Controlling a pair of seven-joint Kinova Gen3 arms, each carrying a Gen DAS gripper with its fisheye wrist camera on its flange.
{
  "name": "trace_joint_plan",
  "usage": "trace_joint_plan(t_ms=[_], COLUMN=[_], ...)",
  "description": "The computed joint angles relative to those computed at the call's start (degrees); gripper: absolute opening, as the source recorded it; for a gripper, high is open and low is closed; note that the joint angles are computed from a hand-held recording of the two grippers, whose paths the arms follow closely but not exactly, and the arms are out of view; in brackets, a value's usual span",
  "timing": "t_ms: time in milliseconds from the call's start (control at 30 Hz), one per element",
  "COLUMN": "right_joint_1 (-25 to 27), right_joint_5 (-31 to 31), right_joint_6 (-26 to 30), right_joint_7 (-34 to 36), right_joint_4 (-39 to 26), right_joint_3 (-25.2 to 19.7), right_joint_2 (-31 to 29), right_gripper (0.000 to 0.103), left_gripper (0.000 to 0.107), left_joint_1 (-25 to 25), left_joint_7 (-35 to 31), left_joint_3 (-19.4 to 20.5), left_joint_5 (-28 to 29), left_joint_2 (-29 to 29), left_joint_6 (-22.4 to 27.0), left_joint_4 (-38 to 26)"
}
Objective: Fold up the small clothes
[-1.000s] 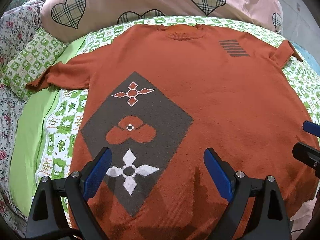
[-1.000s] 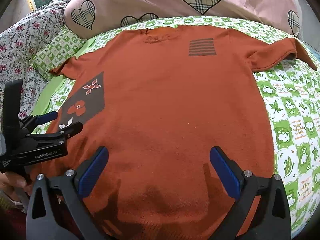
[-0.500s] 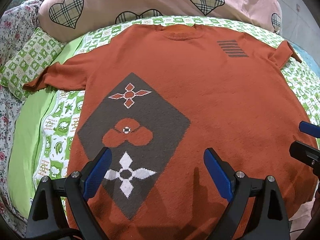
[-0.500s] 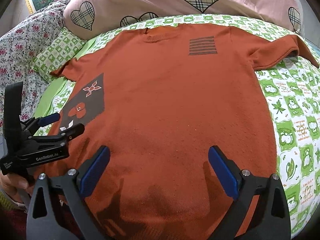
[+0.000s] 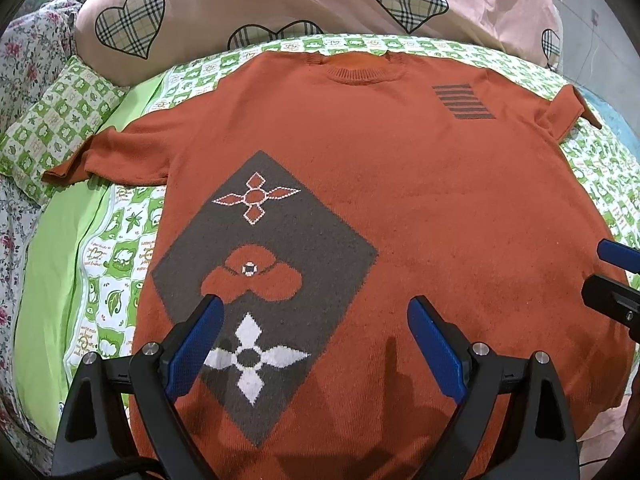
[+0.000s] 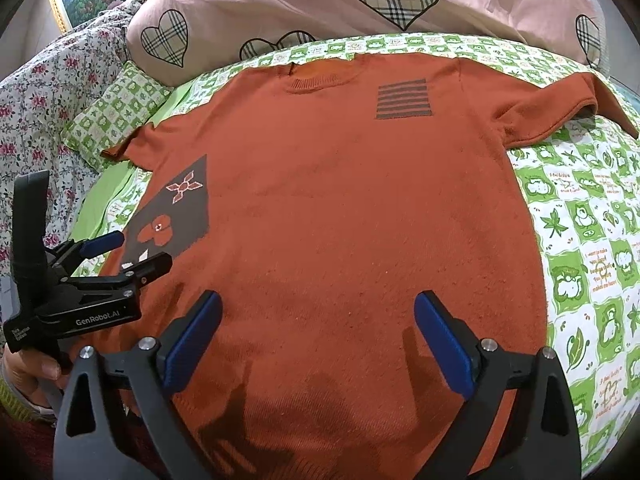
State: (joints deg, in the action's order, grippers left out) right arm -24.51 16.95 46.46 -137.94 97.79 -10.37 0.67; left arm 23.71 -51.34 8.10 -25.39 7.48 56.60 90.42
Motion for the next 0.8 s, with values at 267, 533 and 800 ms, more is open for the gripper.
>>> trace_joint_plan(t_ms=[267,533,800], right_joint_1=[1.47,5.53,15.96], right_joint_5=[-1.39,-6.40,-13.29], right_joint_6=[-1.31,-3.50,-4.79], right_joint_7=[1.36,5.61,9.63], right_joint_4=[0.50,1.30,1.20], right_joint_3=[0.83,3.24,9.50], right_joint_2=[-0.46,-1.42,-2.86], right_gripper=[0.095,0.085,0.055], left_gripper=[0.094,0.095,0.095], left_joint_1=[-0.79,-1.84,-1.98], left_joint_7=[-1.91,-5.51,-6.74], left_joint_3=[-0.27,-0.99,-2.95], left_joint_5=[1.65,3.01,2.62], left_joint_2=[0.60,2.72,6.01], left_joint_6=[-0.32,-0.36,-0.31], left_joint_4=[-0.98,-3.29,-8.23])
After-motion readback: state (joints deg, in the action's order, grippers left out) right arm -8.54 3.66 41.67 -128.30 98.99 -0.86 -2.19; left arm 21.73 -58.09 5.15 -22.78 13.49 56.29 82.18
